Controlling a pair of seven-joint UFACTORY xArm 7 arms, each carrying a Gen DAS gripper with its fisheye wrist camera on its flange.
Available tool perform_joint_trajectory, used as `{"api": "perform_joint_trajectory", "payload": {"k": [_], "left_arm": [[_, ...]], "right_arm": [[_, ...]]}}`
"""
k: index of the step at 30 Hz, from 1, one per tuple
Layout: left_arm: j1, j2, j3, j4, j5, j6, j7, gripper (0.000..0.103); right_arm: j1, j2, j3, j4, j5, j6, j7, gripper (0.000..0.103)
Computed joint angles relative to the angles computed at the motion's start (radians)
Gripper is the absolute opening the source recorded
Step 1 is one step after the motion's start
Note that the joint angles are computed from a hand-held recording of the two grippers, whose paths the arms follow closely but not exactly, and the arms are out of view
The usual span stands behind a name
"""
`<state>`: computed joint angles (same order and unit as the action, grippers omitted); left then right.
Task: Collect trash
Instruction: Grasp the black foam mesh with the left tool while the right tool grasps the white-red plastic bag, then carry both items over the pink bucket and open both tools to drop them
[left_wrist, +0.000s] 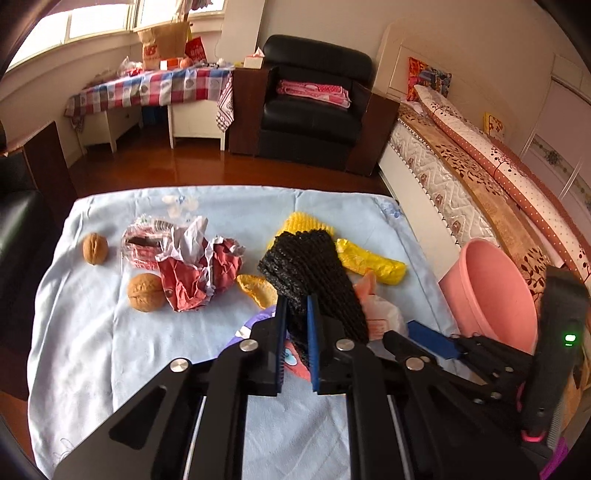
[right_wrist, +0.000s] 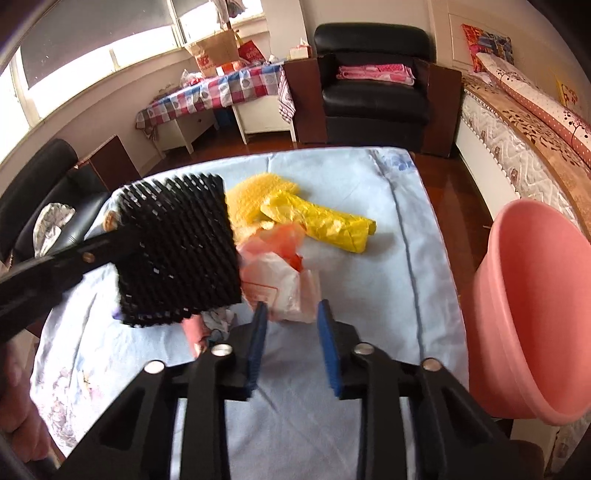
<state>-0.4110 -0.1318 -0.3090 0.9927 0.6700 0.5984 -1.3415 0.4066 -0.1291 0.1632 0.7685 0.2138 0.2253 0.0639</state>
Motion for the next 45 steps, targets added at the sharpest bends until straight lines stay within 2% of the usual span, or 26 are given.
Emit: {"api": "perform_joint_trajectory", "payload": {"k": [1,2,3,4,11,19,27,30,34,39,45], "left_arm": [[-0.002,0.002,-0.006,0.008,0.010,0.011,-0.002,0.009],[-0.005,0.005,-0.010,0.017,0.021,0.022,-0.002,0.009],[-0.008,0.006,-0.012,0.021,0.029,0.029,-0.003,0.009],[-0.012,0.008,-0.015,0.026,0.037,0.037,-0.004,0.009],[-0.035,0.021,-0.013,0.053,0.061,0.058,-0.009,0.009],[-0.050,0.040,-0.009,0.082,0.077,0.065,-0.014,0.009],[-0.052,0.024,-0.002,0.082,0.089,0.011,-0.013,0.009],[-0.047,0.025,-0.005,0.088,0.090,-0.034,-0.008,0.009],[-0.053,0.063,-0.010,0.138,0.104,-0.052,0.011,0.009],[-0.100,0.152,0.004,0.240,0.129,-0.055,0.045,0.009],[-0.196,0.298,0.046,0.401,0.122,-0.042,0.134,0.009]], "right_arm": [[0.002,0.002,-0.003,-0.001,0.009,-0.003,-0.005,0.023],[0.001,0.001,-0.004,-0.003,0.011,-0.003,-0.003,0.012],[0.004,-0.001,-0.008,-0.005,0.023,0.002,-0.013,0.006],[0.008,-0.003,-0.015,-0.005,0.042,0.011,-0.028,0.004],[0.043,-0.069,-0.061,-0.054,0.196,0.006,-0.130,0.001],[0.064,-0.177,-0.107,-0.107,0.264,0.010,-0.174,0.001],[0.068,-0.262,-0.143,-0.143,0.256,-0.003,-0.165,0.001],[0.040,-0.290,-0.138,-0.160,0.222,-0.012,-0.136,0.001],[-0.018,-0.325,-0.122,-0.181,0.154,-0.009,-0.068,0.001],[-0.099,-0.352,-0.111,-0.198,0.067,0.008,0.018,0.001],[-0.164,-0.363,-0.136,-0.224,0.008,0.023,0.078,0.001]]}}
